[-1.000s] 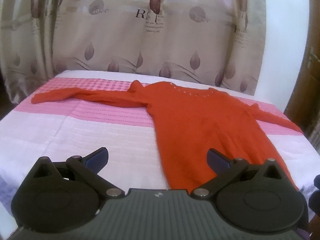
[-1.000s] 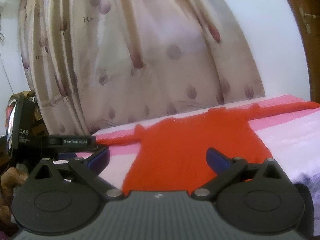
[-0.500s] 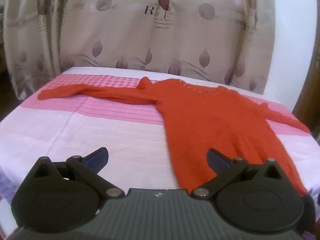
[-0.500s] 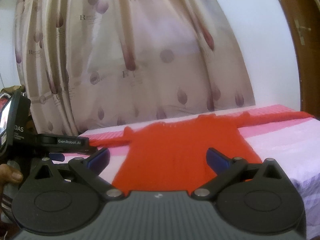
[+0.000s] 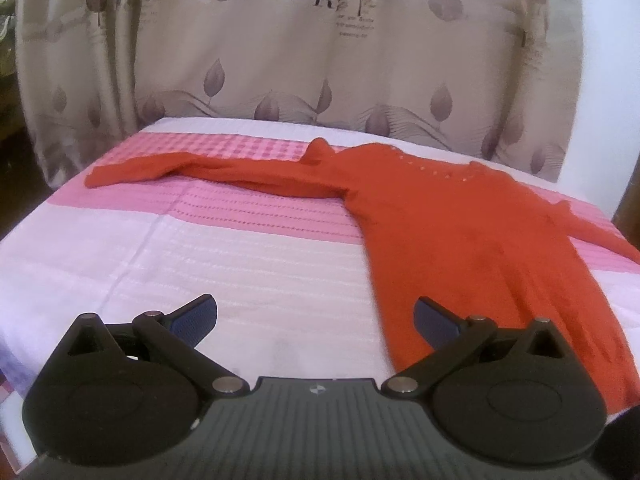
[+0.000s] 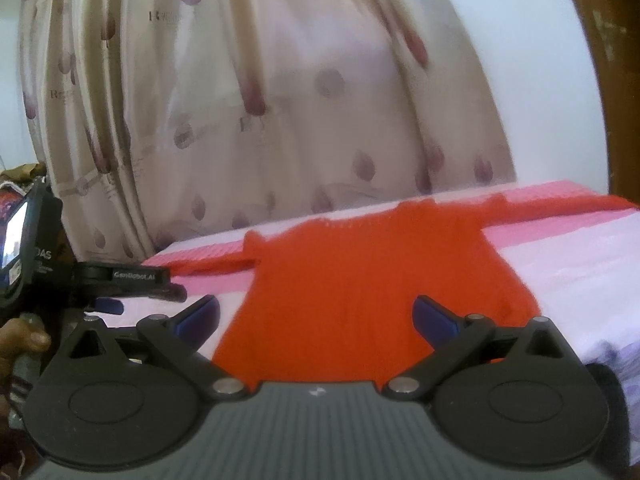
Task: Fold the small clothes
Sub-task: 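Move both grippers over the spread red sweater, then grasp the sweater sleeve cuff with the left gripper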
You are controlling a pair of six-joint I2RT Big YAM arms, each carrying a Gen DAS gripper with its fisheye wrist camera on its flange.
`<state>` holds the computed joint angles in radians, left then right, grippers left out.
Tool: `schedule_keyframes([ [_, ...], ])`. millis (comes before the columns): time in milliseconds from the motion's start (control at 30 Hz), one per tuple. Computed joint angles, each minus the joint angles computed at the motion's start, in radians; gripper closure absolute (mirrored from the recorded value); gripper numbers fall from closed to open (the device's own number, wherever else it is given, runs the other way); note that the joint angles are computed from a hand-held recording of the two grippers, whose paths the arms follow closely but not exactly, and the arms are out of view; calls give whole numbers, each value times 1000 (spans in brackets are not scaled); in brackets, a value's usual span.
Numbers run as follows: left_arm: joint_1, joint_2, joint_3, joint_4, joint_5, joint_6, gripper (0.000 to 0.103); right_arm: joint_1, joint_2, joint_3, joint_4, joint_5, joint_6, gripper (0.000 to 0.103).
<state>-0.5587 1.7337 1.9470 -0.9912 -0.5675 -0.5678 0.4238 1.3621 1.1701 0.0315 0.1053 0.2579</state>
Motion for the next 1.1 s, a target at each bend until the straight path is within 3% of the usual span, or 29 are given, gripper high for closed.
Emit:
schedule_keyframes([
  [267, 61, 39, 44, -26, 64, -24, 0, -27, 32, 34, -55, -54, 37, 0],
  [433, 196, 34, 31, 45, 173, -69, 1, -49, 64, 65, -102, -91, 70, 0],
  [533, 306, 58, 57, 49, 201, -142, 10, -64, 83, 81, -119, -104, 84, 0],
  [633, 411, 127, 146, -25, 197, -228, 14, -82, 105, 102, -139, -114, 107, 0],
  [733, 511, 228, 289, -117, 300, -259, 14, -94, 128, 128, -169, -122, 137, 0],
  [800, 536, 264, 347, -113, 284, -237, 12, -98, 145, 146, -190, -129, 146, 0],
  [867, 556, 342, 485, -192, 303, -230, 5, -97, 160, 166, -217, -131, 146, 0],
  [933, 565, 404, 591, -238, 320, -213, 5, -96, 173, 185, -244, -139, 142, 0],
  [1000, 555, 418, 617, -245, 308, -199, 13, -94, 181, 195, -254, -138, 136, 0],
  [1033, 552, 440, 654, -254, 298, -189, 23, -92, 184, 199, -259, -134, 132, 0],
  [1100, 554, 453, 661, -236, 278, -170, 58, -91, 186, 201, -260, -131, 129, 0],
])
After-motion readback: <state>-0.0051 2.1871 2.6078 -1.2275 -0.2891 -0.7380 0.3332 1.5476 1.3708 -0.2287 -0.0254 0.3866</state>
